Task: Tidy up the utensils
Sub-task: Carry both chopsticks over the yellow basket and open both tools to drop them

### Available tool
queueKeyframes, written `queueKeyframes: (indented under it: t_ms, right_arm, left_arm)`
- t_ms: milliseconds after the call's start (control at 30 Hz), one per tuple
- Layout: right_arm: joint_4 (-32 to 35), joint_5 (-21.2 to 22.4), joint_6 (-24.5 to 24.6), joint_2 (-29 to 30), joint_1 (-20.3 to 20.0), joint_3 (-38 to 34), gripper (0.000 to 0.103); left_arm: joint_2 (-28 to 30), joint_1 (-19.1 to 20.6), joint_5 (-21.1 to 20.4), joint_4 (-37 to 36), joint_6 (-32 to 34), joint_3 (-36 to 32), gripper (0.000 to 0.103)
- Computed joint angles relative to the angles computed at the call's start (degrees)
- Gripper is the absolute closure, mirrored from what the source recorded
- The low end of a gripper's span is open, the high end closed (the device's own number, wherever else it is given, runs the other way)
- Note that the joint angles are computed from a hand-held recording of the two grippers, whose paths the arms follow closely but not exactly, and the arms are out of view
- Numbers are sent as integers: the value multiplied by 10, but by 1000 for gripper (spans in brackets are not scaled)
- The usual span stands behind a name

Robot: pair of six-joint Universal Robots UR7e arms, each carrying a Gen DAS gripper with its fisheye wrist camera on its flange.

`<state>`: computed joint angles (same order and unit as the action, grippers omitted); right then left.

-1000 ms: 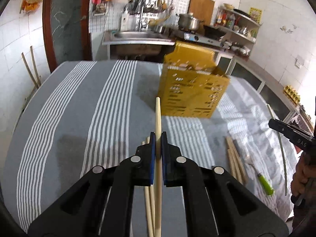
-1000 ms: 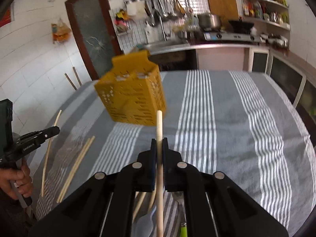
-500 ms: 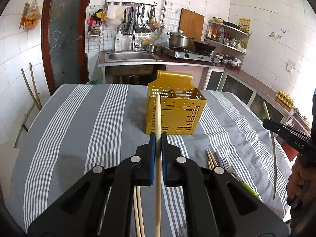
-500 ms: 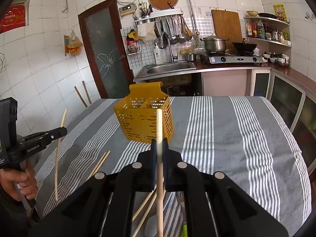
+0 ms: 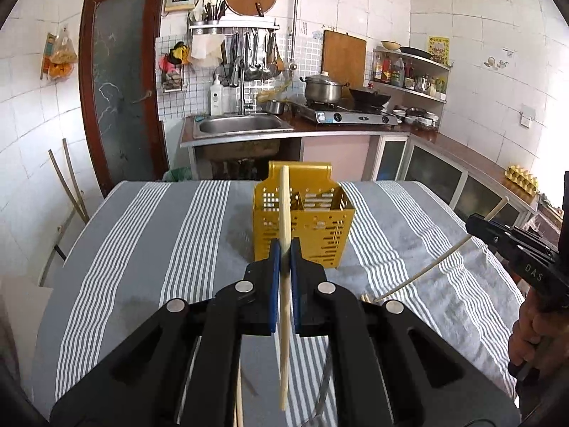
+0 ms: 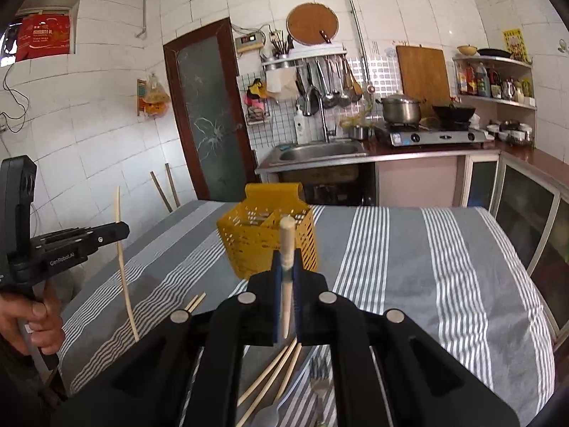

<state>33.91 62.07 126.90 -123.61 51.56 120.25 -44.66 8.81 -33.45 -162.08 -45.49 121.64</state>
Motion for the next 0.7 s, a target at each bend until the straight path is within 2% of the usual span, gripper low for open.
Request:
queueKeyframes:
  t_ms: [67, 200, 333, 500, 700]
  right_arm:
    - [5, -7, -3, 6, 7, -13, 97]
    - [2, 25, 7, 25, 56, -39, 97]
    - [-7, 81, 28, 43, 125, -63, 97]
    - [-21, 175, 53, 70, 221, -92, 97]
    - [-55, 260, 75, 93, 302, -106, 97]
  left_arm:
    - [9, 1, 14, 7, 6, -18, 99]
    - [18, 10, 32, -4, 34, -44, 99]
    - [27, 19, 48, -34, 71, -68, 99]
    - [47, 29, 55, -125, 159, -91, 99]
    - [62, 50, 46, -211, 255, -110, 99]
